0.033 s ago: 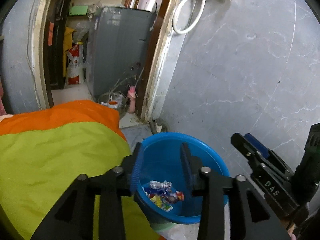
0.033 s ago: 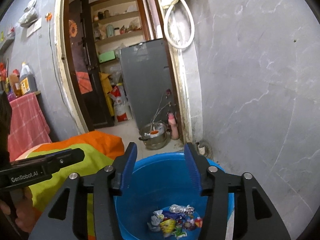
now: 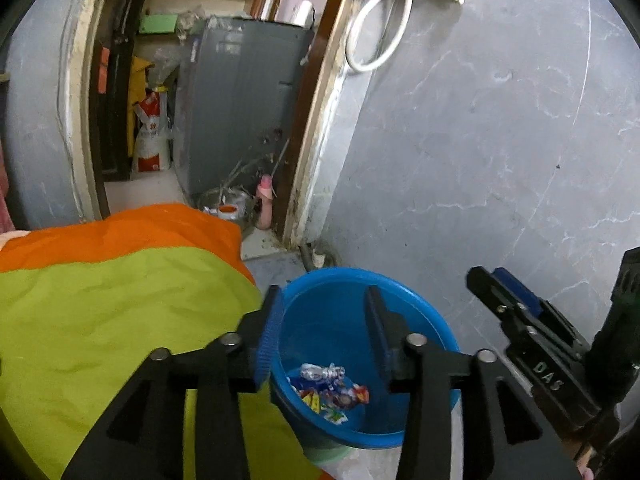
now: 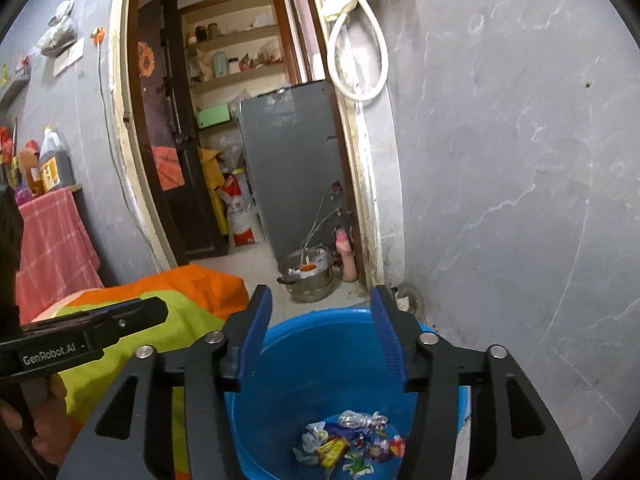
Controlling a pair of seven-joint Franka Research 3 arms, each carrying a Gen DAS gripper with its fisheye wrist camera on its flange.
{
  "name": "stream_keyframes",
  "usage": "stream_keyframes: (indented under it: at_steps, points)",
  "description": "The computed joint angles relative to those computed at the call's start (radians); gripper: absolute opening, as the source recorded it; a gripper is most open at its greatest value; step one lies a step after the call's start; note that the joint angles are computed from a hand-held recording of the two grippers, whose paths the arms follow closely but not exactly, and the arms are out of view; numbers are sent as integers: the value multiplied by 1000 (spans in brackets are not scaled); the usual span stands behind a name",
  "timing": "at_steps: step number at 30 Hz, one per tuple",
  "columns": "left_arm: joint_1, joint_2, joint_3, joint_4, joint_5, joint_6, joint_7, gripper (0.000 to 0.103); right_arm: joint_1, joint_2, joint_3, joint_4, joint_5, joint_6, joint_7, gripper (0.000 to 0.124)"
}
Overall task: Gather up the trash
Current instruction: 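Open both tools over the blue basin to drop the wrappers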
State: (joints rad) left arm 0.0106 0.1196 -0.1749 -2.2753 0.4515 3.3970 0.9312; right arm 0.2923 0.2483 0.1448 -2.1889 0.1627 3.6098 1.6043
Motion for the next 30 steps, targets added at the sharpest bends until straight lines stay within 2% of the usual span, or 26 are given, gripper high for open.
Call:
stream_keyframes:
  at_steps: [2, 3, 5, 6, 7, 9, 11, 13, 18, 25, 30]
  points:
    - [-96, -21, 81, -30, -125, 22, 100, 49, 19, -15, -11, -11, 31, 18, -22, 59]
    - [-123, -34, 101, -43, -182, 30, 147, 55, 30, -26, -17, -17, 50, 30, -35, 67]
    - [-124, -58, 103, -72, -240, 57, 192, 65, 40, -44, -19, -31, 71, 54, -47, 75]
    - [-132, -71, 105, -89, -298, 75, 239, 79, 42, -53, -18, -39, 75, 64, -48, 80]
    - [-155, -84, 105, -108, -420, 98, 338, 92, 49, -58, -20, -40, 87, 67, -58, 83]
    - [-169, -106, 82, -138, -616, 153, 495, 99, 61, -75, -21, -50, 109, 75, -75, 96]
    - [-150, -132, 58, -169, -681, 196, 545, 99, 69, -90, -18, -59, 116, 85, -83, 103]
    - [-128, -157, 29, -188, -760, 211, 605, 99, 88, -102, -19, -62, 149, 87, -116, 103]
    - [-76, -219, -26, -248, -853, 256, 684, 99, 118, -124, -12, -64, 201, 82, -161, 103]
    - [-8, -321, -63, -356, -861, 297, 698, 100, 162, -154, 6, -70, 263, 90, -221, 103]
    - [48, -403, -62, -429, -815, 298, 656, 100, 202, -161, 27, -57, 296, 97, -259, 103]
